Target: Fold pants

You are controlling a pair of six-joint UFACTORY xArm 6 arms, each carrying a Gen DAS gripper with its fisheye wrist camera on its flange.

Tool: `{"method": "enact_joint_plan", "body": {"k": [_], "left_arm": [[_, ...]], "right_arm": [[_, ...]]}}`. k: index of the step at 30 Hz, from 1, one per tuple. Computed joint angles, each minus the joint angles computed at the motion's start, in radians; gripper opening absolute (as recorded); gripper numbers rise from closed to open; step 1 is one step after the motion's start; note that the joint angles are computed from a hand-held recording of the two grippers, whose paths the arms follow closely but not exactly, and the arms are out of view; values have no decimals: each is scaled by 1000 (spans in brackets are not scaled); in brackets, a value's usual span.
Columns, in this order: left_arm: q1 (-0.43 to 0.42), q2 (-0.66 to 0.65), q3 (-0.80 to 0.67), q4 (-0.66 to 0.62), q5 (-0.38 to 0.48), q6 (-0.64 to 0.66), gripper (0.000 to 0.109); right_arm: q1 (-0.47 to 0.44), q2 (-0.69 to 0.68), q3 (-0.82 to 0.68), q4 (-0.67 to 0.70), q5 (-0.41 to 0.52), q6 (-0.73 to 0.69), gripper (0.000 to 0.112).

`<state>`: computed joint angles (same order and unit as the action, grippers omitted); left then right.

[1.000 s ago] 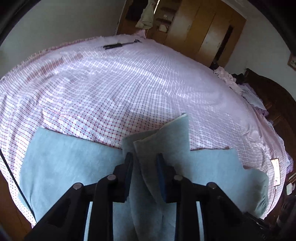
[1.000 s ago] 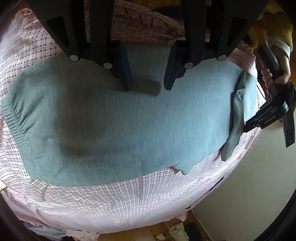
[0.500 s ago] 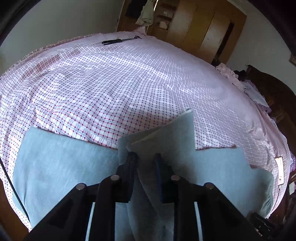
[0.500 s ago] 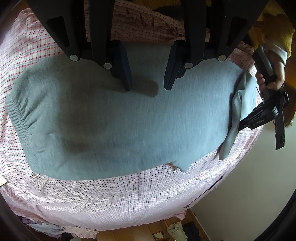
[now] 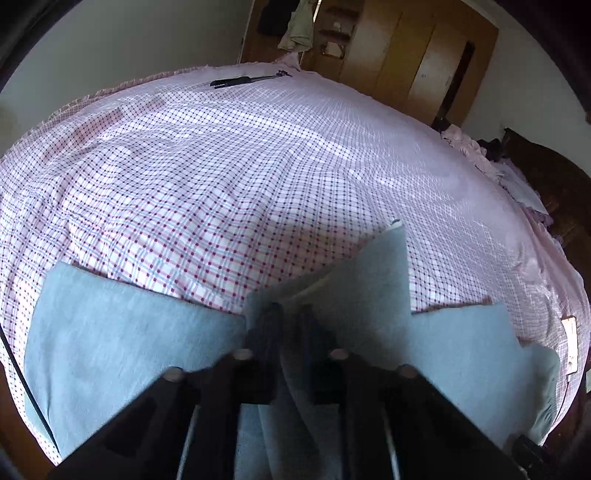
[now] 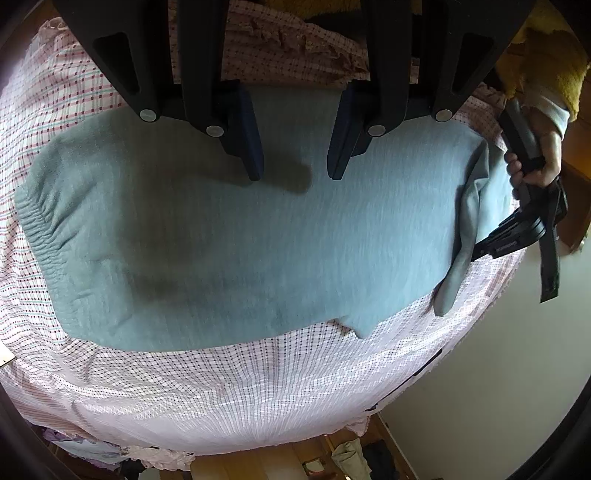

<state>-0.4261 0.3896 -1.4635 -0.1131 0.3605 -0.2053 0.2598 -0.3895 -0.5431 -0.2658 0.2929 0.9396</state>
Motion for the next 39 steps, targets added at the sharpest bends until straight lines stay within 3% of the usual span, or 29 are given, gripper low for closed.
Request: {"method": "enact_joint_plan", "body": {"k": [10, 13, 19, 26, 32, 36, 39], "left_arm": [[39, -229, 240, -57, -151, 46, 3], [79, -314, 316, 39, -180, -20, 3], [201, -432, 432, 361, -164, -274, 3], [264, -429, 515, 72, -86, -88, 3], [263, -363, 515, -6, -68, 5, 5], [262, -361, 507, -69, -63, 55, 5], [269, -389, 495, 5, -49, 19, 6]], "right_arm": [[22, -7, -18, -71, 6, 40, 29], [34, -3, -32, -91, 13, 45, 29], [56, 11, -54, -116, 30, 48, 29], [97, 87, -125, -62, 67, -62, 29], [118, 156, -177, 99, 102, -238, 29], [93, 167, -207, 114, 99, -279, 29], [55, 192, -250, 115, 73, -302, 29]]}}
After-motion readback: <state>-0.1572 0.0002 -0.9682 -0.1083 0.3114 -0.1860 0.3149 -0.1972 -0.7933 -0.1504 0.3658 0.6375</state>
